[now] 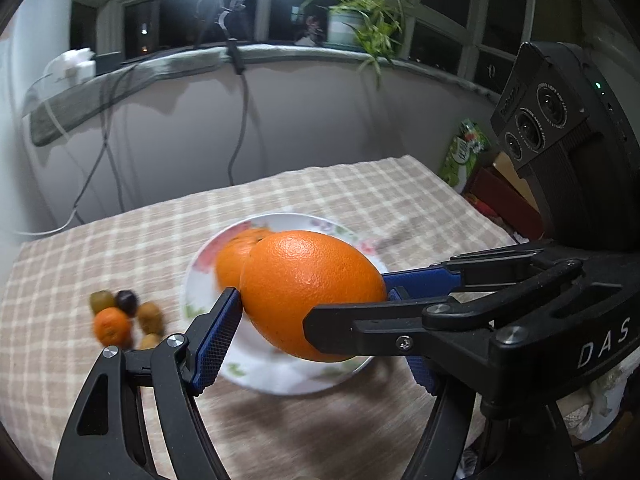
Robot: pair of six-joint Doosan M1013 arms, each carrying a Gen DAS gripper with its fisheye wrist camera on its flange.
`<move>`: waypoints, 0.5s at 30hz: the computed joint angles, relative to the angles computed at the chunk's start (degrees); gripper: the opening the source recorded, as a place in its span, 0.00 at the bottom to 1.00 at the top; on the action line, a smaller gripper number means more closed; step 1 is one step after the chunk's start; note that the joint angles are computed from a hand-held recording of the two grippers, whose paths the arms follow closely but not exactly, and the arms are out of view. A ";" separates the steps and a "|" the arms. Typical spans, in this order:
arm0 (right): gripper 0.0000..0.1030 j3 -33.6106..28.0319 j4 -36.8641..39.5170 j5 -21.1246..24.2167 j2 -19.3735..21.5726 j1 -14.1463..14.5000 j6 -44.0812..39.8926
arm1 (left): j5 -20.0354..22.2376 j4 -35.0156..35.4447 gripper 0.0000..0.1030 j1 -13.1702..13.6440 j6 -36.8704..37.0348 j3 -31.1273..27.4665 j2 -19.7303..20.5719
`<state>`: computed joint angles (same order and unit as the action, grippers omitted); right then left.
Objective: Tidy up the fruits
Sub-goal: 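Carry the second large orange with the right gripper onto the plate beside the first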
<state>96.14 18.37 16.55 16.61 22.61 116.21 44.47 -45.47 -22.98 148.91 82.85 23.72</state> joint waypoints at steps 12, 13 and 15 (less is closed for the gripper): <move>0.61 4.20 5.94 -1.53 -1.50 -3.09 -3.26 | 1.34 5.06 0.73 -3.40 -4.20 -2.83 2.50; 0.61 4.22 6.39 -1.47 -1.44 -3.28 -3.60 | 1.43 5.38 0.73 -3.54 -4.54 -3.07 2.72; 0.61 4.13 6.93 -1.34 -1.24 -3.54 -3.77 | 1.83 6.08 0.73 -3.79 -5.40 -3.69 3.24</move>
